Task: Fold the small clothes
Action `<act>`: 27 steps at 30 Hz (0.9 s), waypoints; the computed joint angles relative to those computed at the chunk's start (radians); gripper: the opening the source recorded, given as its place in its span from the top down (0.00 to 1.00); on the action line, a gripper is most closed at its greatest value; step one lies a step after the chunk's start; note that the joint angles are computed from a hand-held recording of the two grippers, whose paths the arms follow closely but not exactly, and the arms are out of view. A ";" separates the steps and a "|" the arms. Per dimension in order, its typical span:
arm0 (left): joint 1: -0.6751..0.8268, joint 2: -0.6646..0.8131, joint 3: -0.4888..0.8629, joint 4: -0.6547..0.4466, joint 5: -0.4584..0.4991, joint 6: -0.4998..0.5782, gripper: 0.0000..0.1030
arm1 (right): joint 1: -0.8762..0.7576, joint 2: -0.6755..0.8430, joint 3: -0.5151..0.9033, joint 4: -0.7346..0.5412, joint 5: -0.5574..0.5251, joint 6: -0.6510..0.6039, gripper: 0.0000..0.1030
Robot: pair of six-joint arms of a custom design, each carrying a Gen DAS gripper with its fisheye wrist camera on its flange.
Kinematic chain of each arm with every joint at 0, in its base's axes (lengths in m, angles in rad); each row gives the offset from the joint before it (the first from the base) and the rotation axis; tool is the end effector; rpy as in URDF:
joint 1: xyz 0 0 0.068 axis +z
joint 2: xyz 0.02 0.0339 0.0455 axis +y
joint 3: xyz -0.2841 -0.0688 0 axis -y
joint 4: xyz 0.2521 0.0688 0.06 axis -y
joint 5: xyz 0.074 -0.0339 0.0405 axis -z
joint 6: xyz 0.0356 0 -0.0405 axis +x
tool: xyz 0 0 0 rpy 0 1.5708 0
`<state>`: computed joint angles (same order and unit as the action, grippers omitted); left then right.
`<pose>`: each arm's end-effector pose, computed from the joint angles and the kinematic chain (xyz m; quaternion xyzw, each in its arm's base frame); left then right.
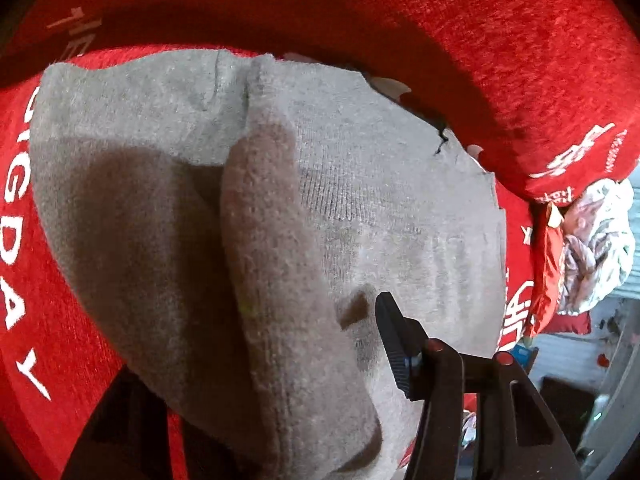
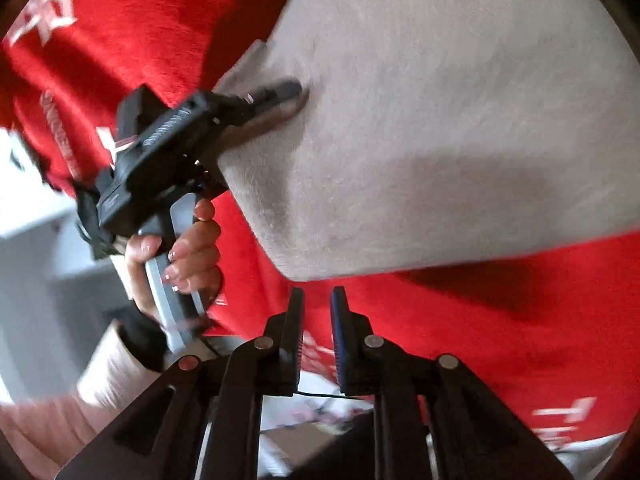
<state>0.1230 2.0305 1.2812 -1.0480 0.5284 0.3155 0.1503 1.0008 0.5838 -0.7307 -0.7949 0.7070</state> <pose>0.3475 0.0249 0.1383 -0.0628 -0.9575 0.2770 0.0500 0.1565 0.0494 0.2152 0.1696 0.8891 0.4247 0.0188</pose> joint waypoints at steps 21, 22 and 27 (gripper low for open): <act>-0.349 -0.347 0.039 0.087 -0.016 -0.223 0.74 | -0.219 0.214 0.044 -0.011 0.172 -0.305 0.98; -0.404 -0.345 0.057 0.096 -0.025 -0.244 0.74 | -0.313 0.182 0.042 -0.058 0.151 -0.364 0.98; -0.632 -0.260 0.114 0.147 -0.105 -0.336 0.74 | -0.789 0.259 0.073 -0.257 0.068 -0.697 0.97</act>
<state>-0.5090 1.7700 1.3952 -0.9014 0.4235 -0.0204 -0.6386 1.2600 0.6566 -0.9874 -0.7273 0.0100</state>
